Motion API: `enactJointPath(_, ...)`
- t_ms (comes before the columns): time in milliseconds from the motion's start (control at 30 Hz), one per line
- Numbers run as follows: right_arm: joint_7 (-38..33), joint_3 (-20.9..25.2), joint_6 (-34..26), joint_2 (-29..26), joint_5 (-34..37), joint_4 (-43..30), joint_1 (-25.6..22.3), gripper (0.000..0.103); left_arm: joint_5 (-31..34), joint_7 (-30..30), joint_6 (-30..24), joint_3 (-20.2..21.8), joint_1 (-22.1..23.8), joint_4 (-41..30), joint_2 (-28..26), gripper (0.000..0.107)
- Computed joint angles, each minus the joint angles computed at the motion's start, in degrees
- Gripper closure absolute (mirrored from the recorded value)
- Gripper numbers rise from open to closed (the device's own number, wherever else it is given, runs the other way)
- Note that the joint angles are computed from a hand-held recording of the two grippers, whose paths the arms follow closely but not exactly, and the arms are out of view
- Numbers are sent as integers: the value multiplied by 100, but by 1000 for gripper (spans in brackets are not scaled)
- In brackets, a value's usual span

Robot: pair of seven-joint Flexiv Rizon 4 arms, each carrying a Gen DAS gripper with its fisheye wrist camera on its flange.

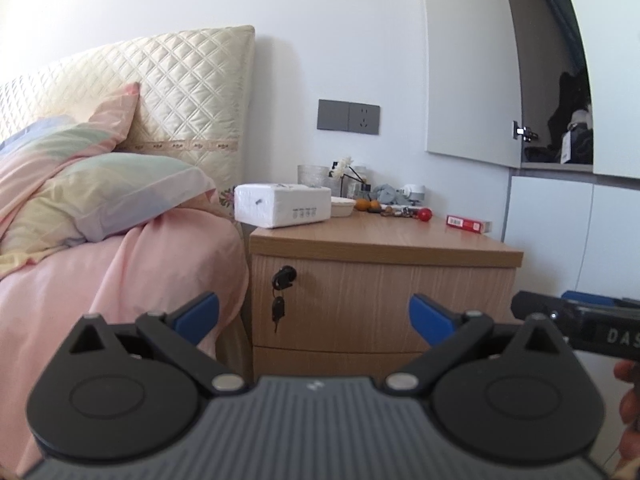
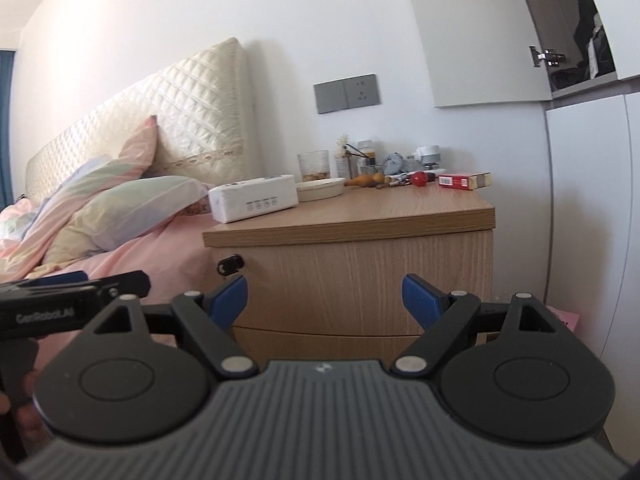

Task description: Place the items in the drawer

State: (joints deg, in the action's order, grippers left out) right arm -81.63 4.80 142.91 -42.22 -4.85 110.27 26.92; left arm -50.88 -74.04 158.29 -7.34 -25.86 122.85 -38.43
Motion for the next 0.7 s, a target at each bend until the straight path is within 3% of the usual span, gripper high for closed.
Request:
enactJointPath(267, -457, -133, 361, -66, 441, -16, 280, 17, -147, 56, -23, 8, 6, -35, -53, 4)
enactJointPath(700, -585, -54, 220, -119, 337, -113, 231, 17, -313, 22, -121, -38, 61, -45, -41, 4)
